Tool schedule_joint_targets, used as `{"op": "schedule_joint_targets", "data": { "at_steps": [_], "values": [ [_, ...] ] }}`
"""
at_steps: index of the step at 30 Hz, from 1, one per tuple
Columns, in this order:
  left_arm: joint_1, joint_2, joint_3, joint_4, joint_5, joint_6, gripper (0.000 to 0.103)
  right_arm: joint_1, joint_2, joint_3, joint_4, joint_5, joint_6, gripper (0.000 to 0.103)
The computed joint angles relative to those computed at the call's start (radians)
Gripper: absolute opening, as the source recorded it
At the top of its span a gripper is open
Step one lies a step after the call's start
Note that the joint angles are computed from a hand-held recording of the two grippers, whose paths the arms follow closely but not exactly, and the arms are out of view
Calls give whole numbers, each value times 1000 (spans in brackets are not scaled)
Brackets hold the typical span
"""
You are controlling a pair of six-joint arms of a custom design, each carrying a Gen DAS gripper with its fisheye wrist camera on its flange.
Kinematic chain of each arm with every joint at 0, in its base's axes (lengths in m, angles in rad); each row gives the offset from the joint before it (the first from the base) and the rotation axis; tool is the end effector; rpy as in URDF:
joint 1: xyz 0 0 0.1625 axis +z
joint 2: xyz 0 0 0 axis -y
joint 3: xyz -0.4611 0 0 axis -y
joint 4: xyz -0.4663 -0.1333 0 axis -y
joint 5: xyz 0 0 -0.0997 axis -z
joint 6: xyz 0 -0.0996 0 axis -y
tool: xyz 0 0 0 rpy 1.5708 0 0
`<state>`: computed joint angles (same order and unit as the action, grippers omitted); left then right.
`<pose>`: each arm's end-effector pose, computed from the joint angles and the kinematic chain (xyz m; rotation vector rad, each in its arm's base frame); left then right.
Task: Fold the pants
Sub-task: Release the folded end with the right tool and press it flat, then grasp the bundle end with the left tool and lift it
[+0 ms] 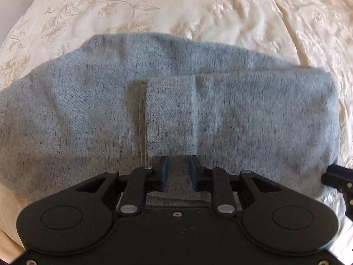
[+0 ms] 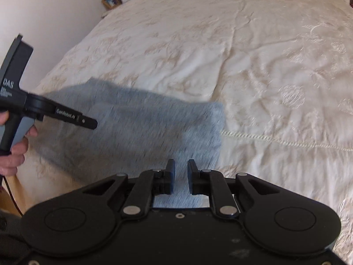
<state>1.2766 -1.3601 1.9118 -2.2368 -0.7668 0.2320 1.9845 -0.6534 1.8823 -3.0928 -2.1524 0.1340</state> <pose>0.0221 -0.6341 0.3117 0.5528 2.2709 -0.1645 0.3300 -0.5562 -0.0474 0.2487 -2.5909 0.5800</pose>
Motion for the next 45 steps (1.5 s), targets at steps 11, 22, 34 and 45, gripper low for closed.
{"op": "schedule_joint_targets", "data": {
  "at_steps": [11, 22, 34, 45],
  "values": [
    [9, -95, -48, 117, -22, -115, 34, 26, 9, -6, 92, -80, 114, 16],
    [154, -108, -236, 140, 12, -49, 34, 117, 95, -164, 126, -126, 224, 24],
    [312, 91, -652, 180, -100, 96, 33, 210, 417, -639, 360, -50, 307, 24],
    [428, 260, -914, 435, -252, 12, 77, 256, 527, -817, 504, -106, 424, 24]
  ]
}}
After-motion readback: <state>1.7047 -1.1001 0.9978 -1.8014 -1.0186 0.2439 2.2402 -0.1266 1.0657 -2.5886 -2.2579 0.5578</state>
